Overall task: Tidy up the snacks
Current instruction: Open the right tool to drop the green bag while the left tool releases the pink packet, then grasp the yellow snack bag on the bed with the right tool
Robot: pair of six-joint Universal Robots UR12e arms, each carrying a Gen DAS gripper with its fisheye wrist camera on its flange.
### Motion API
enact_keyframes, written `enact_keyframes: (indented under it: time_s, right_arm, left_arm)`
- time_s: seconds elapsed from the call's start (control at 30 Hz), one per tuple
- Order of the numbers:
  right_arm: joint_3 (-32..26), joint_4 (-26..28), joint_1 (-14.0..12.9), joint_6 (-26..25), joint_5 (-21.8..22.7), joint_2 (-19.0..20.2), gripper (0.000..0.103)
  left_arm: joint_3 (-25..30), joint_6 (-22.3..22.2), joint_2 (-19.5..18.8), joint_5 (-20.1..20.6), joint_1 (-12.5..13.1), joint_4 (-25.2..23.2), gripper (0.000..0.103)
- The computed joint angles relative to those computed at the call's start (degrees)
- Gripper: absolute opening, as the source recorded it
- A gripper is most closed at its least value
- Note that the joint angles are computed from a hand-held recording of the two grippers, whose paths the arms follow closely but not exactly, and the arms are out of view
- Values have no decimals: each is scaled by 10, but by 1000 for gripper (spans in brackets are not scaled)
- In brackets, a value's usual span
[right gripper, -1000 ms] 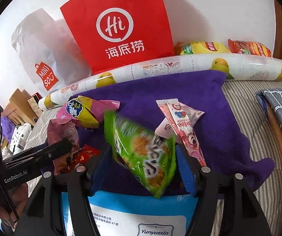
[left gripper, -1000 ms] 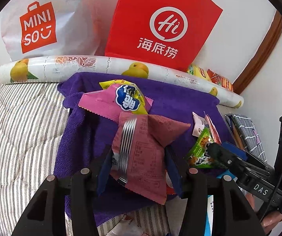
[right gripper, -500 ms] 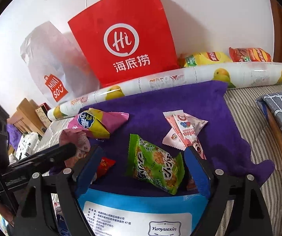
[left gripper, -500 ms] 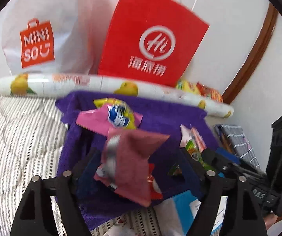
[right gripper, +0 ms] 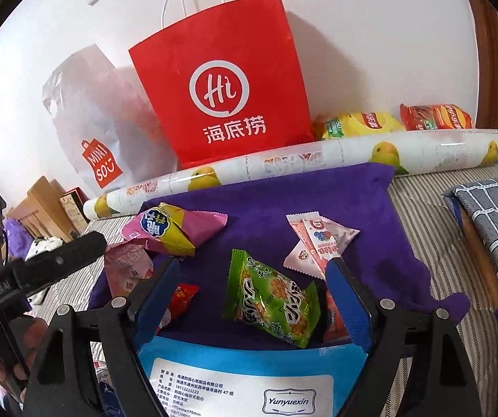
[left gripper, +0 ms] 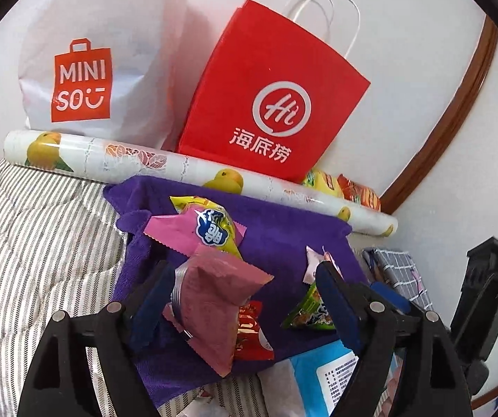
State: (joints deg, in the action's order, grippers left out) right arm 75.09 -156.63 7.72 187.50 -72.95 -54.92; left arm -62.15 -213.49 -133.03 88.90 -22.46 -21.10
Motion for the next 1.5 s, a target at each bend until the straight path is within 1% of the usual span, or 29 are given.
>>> enact_keyframes:
  time_s: [0.1,0.2,0.37,0.57,0.67,0.73,0.8,0.83,0.87,0.9,0.93,1.1,1.2,1.33,1.47,1.5]
  right_arm:
    - [0,3,2,-10,-15,-1,85]
    - [4,-13,4,-14,-26,-3,85]
    - [11,-35,6,-30,-38,-7,85]
    - [30,-79,4,-29,-25,-18,85]
    - [48,-99,5,-43,-29,-31,85]
    - [62,-111,9,-59,-43,-42,85]
    - [75,-128,17,-68,-84,-52,85]
    - [81,-130,21,-68,-104,-58,85]
    - [88,-132,22,-70,-109,-63,85]
    - [97,-132,22,-71,-107,-70,85]
    - [103,-129,22,-67,-107,-76,85]
    - [141,-125,18,-44,-95,-108,85]
    - [156,-109,16,-36,-70,-119,85]
    - [171,-88,19,-33,-55,-128,85]
    - [182,-79,27,-38,-61,-133,85]
    - [185,-75,28,-38,-56,-134,85]
  left_arm:
    - [3,2,0,9,-2,-7,83]
    - [4,3,0,13,-3,-9,83]
    - [0,11,2,17,-5,4,83]
    - [-4,7,4,4,-3,20,83]
    - [-6,4,5,-3,-2,27,83]
    - [-7,4,5,-7,-2,30,83]
    - [-8,5,6,-14,-2,33,83]
    - [-9,7,7,-11,-2,32,83]
    - [-9,10,8,-3,-3,32,83]
    - [-11,14,9,7,-5,40,83]
    - [-13,16,10,8,-5,45,83]
    - [-23,-1,13,-10,-1,65,83]
    - [-24,-8,14,-15,1,67,83]
    - [-28,-10,18,-5,2,69,83]
    - [-34,-14,22,-5,4,76,83]
    - [-36,-17,23,-5,4,74,83]
